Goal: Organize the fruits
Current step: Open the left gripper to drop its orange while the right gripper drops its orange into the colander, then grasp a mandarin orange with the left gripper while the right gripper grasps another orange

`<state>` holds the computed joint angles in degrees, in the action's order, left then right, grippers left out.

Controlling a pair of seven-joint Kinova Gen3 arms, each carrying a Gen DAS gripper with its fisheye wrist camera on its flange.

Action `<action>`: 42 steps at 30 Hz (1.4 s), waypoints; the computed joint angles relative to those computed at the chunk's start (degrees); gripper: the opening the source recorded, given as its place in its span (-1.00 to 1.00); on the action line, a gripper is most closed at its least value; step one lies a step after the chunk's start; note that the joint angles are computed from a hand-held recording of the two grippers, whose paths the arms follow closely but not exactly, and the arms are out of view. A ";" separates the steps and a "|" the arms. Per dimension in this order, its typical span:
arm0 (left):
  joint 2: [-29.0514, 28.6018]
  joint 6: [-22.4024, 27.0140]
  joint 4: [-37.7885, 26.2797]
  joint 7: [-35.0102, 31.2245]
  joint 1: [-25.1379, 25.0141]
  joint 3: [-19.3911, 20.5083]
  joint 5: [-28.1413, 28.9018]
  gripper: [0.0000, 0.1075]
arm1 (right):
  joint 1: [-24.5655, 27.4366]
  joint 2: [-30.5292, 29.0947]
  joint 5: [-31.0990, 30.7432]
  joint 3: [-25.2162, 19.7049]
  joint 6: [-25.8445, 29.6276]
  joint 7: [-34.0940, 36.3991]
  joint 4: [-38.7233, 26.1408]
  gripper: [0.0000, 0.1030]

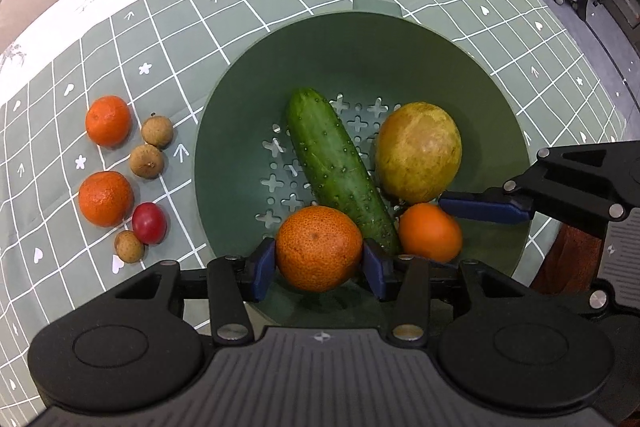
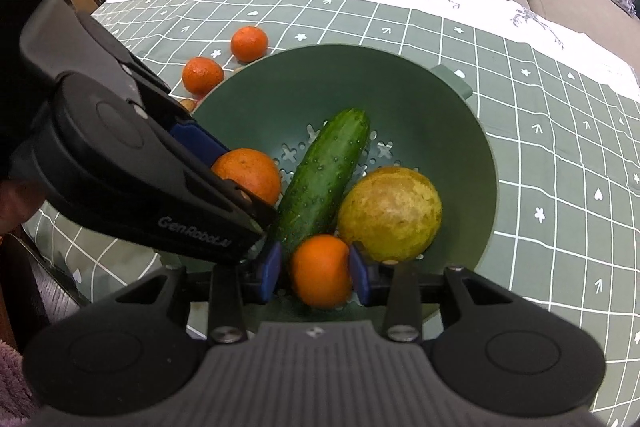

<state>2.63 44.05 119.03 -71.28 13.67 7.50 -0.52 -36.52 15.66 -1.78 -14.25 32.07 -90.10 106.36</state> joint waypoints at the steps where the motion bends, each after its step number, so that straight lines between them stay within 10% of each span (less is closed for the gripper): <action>1: -0.28 0.03 0.04 0.12 0.04 0.03 0.04 0.05 | 0.02 0.00 -0.04 -0.09 0.23 0.18 -0.14 -0.34; 21: -13.46 0.43 3.27 2.26 -3.26 1.35 -0.73 0.13 | -4.54 -3.22 7.14 0.44 1.96 -6.41 -2.39 0.26; 42: -28.35 1.70 11.07 8.86 -13.90 -1.57 -6.90 0.13 | -8.22 0.13 6.40 -0.36 -0.42 -12.97 -8.67 0.36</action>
<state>-25.72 45.76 130.11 -62.42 -0.23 5.93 -7.42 -44.74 15.79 4.63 -14.60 31.64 -103.07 97.68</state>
